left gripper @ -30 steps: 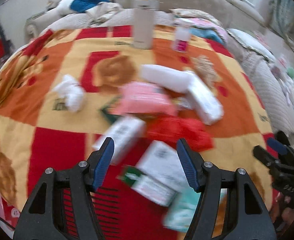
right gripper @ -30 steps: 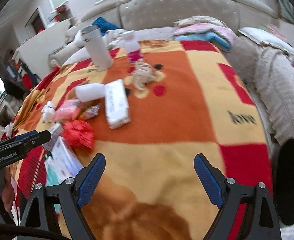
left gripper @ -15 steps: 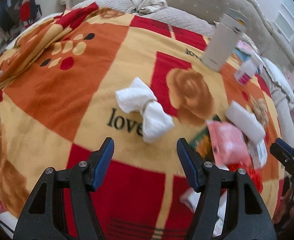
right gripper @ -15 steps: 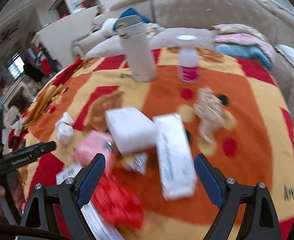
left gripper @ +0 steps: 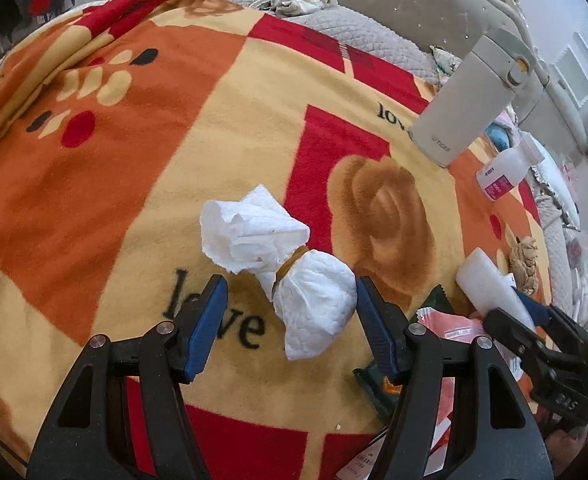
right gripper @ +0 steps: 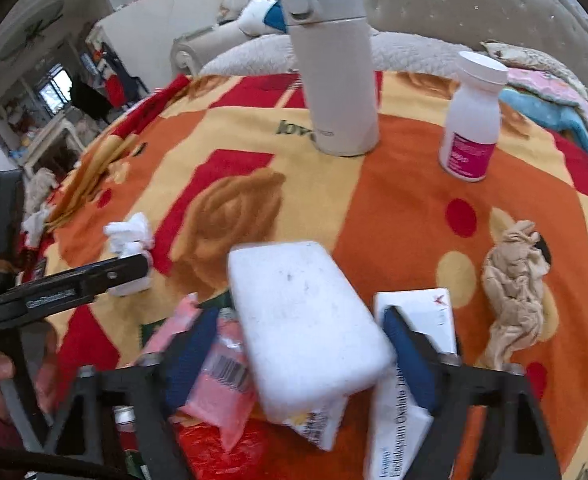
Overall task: Collect trash
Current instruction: 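Grasp the white tissue bundle with the left tool while the right tool grasps the white sponge block, then carry both items to the black bin and open both tools to drop them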
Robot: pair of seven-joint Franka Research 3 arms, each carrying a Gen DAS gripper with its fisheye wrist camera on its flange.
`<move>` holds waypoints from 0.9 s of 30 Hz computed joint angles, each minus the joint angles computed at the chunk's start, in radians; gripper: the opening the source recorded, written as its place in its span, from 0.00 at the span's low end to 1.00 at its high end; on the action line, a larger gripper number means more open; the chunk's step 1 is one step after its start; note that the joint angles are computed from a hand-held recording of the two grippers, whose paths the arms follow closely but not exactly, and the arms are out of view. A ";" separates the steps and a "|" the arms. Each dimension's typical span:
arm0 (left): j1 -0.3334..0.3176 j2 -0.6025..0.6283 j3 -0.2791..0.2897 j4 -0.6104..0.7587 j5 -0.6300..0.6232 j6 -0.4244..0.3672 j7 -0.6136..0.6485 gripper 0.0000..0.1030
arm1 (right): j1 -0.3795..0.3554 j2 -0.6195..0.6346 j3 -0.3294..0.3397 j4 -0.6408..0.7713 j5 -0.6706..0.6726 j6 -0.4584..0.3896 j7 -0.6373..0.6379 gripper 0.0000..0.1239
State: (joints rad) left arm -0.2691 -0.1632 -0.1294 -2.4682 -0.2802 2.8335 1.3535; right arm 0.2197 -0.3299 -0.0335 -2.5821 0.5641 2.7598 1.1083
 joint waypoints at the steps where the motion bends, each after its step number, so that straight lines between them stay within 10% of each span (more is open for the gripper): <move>1: -0.003 0.002 0.003 0.000 -0.010 0.004 0.009 0.63 | -0.002 -0.005 0.006 -0.008 -0.006 0.012 0.003 0.48; 5: -0.029 0.010 0.024 -0.004 -0.112 0.025 0.094 0.58 | 0.007 -0.055 0.018 -0.055 -0.022 0.068 0.010 0.47; 6: -0.045 0.008 0.034 -0.006 -0.159 0.032 0.146 0.38 | 0.011 -0.079 0.017 -0.071 -0.023 0.082 0.012 0.47; 10: -0.045 -0.033 0.021 -0.036 -0.166 0.034 0.184 0.28 | 0.021 -0.173 0.004 -0.123 -0.022 0.095 0.028 0.47; 27: -0.163 -0.318 -0.030 -0.189 0.128 0.022 -0.031 0.27 | -0.093 -0.595 0.057 -0.377 -0.206 0.008 0.243 0.47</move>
State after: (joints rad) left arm -0.4318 -0.4813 -0.1594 -2.6569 -0.1518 2.8553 1.3227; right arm 0.1266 -0.9244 0.0233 -2.9590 0.3578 2.7681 1.3513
